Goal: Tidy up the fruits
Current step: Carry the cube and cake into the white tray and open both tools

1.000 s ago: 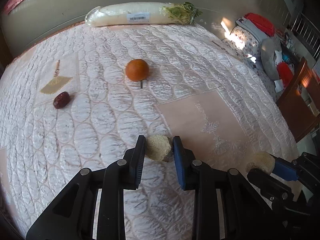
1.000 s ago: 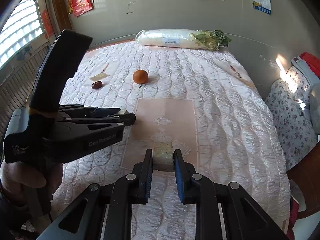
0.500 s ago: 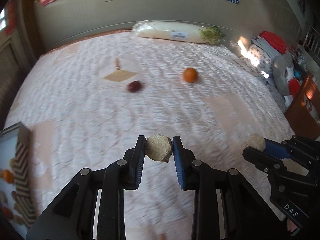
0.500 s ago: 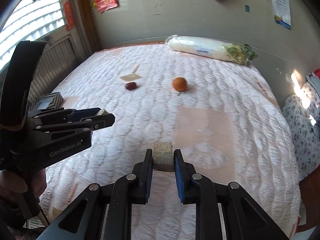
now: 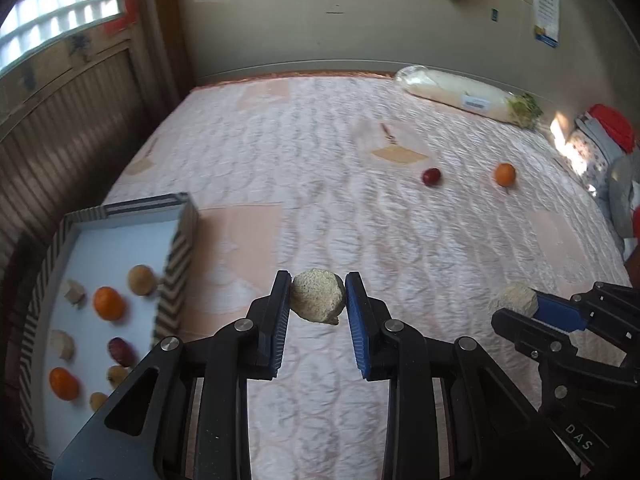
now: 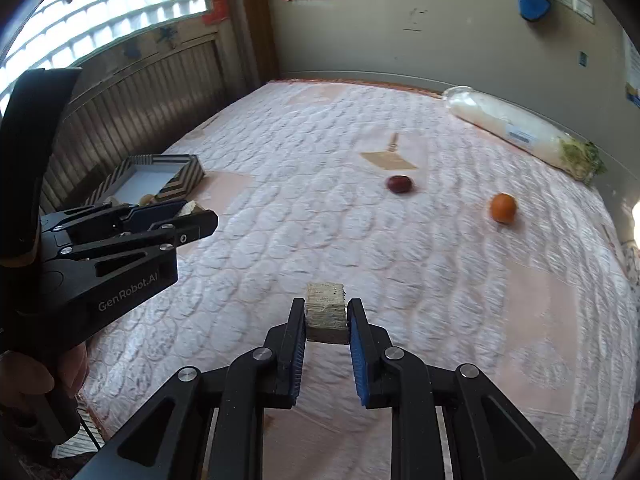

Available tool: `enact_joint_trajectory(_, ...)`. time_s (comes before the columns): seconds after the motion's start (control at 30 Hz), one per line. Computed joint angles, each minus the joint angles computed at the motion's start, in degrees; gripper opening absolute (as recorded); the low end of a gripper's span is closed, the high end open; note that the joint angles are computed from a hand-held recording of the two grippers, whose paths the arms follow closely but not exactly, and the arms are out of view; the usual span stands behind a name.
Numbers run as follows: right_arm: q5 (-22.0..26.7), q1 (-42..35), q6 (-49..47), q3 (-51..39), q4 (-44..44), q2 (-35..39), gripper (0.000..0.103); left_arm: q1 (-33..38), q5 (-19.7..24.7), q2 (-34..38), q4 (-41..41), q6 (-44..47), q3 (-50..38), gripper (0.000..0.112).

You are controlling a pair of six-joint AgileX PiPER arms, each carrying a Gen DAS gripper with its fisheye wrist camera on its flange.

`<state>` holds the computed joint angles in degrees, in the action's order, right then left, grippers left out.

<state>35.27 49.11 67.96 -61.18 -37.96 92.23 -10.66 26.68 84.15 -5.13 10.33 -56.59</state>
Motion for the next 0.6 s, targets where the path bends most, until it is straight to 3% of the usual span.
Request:
enact_joint_trajectory(0.33,-0.5,1.0,-9.0,-14.1,5.9,10.8,0.019,9.6,-1.2,-1.9,-3.0,4.7,1.3,0.027)
enact_joint_trajectory(0.6,2.1,1.3,-17.6,-26.4,10.9,18.3,0.019,15.7,-1.0,-1.9,-7.3,9.7,0.9,0.027)
